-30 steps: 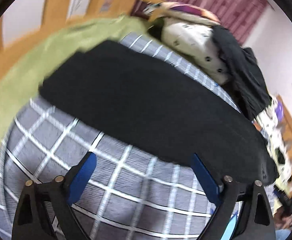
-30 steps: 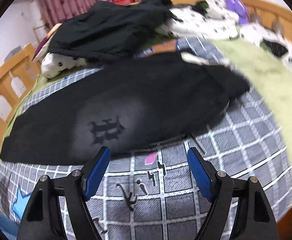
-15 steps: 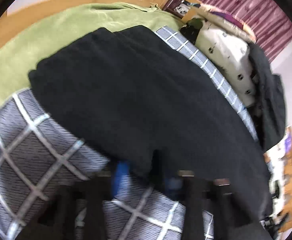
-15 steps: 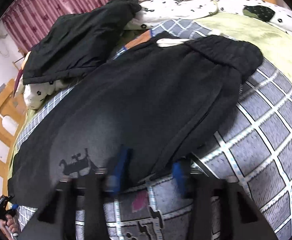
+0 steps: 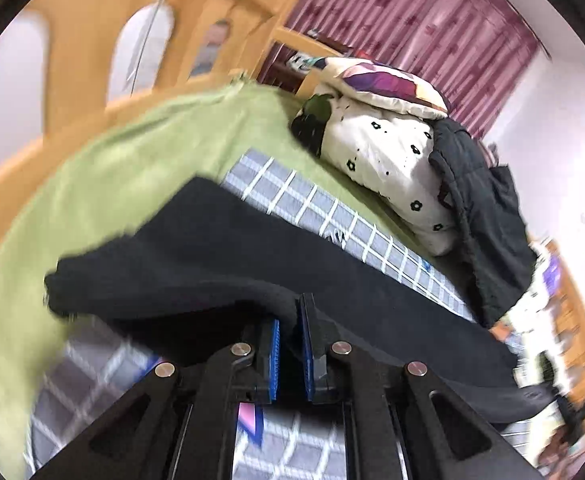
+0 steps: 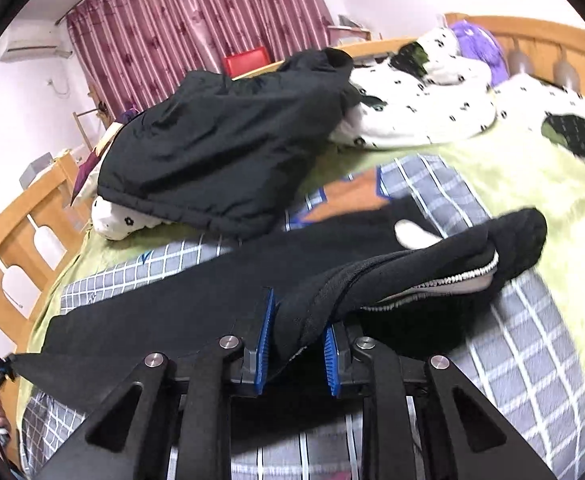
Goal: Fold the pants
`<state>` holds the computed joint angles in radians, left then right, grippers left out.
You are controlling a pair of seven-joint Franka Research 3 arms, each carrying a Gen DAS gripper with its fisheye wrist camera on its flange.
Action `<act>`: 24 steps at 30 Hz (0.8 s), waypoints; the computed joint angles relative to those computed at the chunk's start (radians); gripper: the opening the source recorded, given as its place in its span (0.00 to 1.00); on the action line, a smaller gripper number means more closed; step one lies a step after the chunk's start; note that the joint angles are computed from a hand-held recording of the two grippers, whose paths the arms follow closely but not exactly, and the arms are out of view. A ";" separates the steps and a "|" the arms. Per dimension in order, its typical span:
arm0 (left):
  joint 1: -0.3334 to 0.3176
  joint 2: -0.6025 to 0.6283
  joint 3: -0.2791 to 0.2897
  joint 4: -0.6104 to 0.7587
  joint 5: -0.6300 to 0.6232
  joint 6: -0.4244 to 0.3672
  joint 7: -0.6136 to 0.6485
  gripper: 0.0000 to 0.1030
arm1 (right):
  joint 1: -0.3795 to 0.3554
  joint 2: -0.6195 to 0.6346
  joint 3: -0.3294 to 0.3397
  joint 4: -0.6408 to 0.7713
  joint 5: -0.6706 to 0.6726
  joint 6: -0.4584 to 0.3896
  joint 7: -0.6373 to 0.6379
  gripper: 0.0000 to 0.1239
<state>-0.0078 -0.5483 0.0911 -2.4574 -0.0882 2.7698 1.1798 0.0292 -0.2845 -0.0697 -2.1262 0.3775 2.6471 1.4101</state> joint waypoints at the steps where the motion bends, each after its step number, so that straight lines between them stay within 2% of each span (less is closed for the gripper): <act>1: 0.017 0.033 -0.019 0.030 0.026 0.004 -0.004 0.09 | 0.002 0.033 0.002 0.038 -0.005 -0.001 -0.001 0.18; 6: 0.089 0.232 -0.090 0.195 0.125 0.036 -0.080 0.09 | 0.006 0.185 0.012 0.195 -0.027 -0.016 0.016 0.18; 10: 0.157 0.385 -0.160 0.304 0.296 0.022 -0.214 0.09 | 0.011 0.352 0.022 0.353 -0.122 -0.032 0.088 0.18; 14: 0.153 0.510 -0.168 0.403 0.429 -0.034 -0.332 0.10 | 0.026 0.520 0.012 0.516 -0.196 -0.109 0.163 0.20; 17: 0.134 0.549 -0.161 0.456 0.467 -0.097 -0.360 0.12 | 0.039 0.599 0.002 0.583 -0.231 -0.137 0.210 0.30; 18: 0.130 0.557 -0.158 0.469 0.445 -0.113 -0.341 0.18 | 0.044 0.607 0.000 0.590 -0.241 -0.140 0.219 0.32; 19: 0.126 0.557 -0.155 0.476 0.422 -0.126 -0.319 0.36 | 0.049 0.618 -0.004 0.605 -0.256 -0.149 0.229 0.32; 20: 0.123 0.542 -0.154 0.473 0.424 -0.133 -0.317 0.47 | 0.043 0.614 0.001 0.602 -0.246 -0.148 0.217 0.36; 21: 0.121 0.516 -0.153 0.455 0.462 -0.127 -0.343 0.64 | 0.033 0.609 0.009 0.597 -0.226 -0.139 0.201 0.44; 23: 0.121 0.451 -0.155 0.398 0.528 -0.102 -0.372 0.66 | 0.014 0.544 0.030 0.517 -0.155 -0.070 0.158 0.52; 24: 0.120 0.425 -0.155 0.378 0.529 -0.104 -0.360 0.66 | 0.016 0.509 0.029 0.482 -0.150 -0.055 0.150 0.53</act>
